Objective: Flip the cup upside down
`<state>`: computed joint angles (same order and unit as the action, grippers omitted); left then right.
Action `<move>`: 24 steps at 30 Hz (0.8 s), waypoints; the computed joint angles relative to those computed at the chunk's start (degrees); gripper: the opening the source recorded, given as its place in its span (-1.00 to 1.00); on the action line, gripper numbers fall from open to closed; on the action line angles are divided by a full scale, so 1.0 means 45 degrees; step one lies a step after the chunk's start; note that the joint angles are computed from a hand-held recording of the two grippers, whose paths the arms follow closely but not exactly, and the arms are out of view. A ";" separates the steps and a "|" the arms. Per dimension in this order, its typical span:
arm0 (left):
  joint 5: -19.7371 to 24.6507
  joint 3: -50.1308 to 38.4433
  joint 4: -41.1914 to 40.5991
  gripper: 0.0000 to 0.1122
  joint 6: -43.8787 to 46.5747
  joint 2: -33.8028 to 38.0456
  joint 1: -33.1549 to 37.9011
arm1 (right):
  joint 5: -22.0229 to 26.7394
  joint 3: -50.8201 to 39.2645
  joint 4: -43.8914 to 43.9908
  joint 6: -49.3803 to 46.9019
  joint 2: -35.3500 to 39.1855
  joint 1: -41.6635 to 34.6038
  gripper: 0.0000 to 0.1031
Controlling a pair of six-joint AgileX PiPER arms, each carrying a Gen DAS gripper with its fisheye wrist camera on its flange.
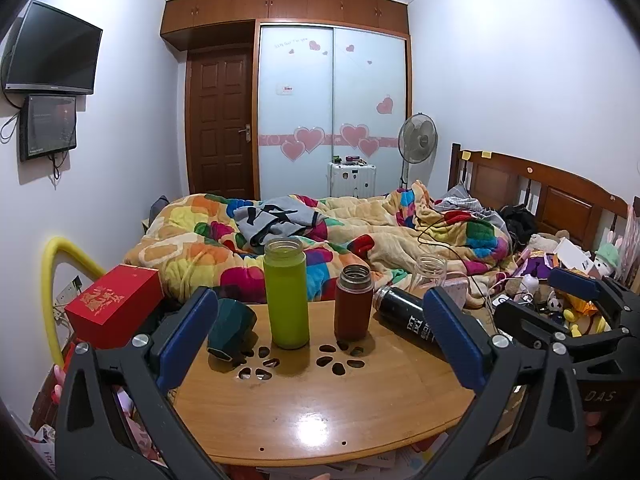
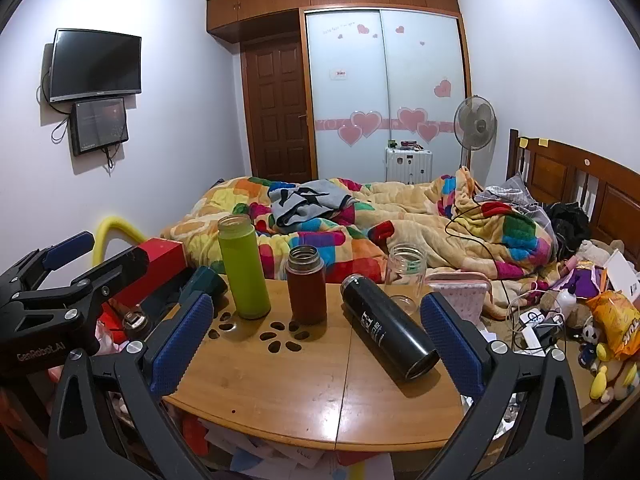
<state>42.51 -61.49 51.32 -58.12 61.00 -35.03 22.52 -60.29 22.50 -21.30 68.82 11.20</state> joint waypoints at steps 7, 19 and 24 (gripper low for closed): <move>-0.0026 0.0024 -0.0176 0.84 0.0066 -0.0090 0.0122 | -0.0029 -0.0032 -0.0009 -0.0066 0.0049 0.0050 1.00; -0.0119 0.0044 -0.0253 0.84 0.0147 -0.0098 0.0241 | -0.0073 -0.0053 -0.0091 0.0014 0.0078 0.0111 1.00; -0.0219 0.0071 -0.0421 0.84 0.0264 -0.0137 0.0369 | -0.0072 -0.0109 -0.0226 0.0157 0.0103 0.0167 1.00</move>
<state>41.53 -61.17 49.43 -56.93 60.38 -33.37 22.20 -60.79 21.48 -20.59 69.29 11.95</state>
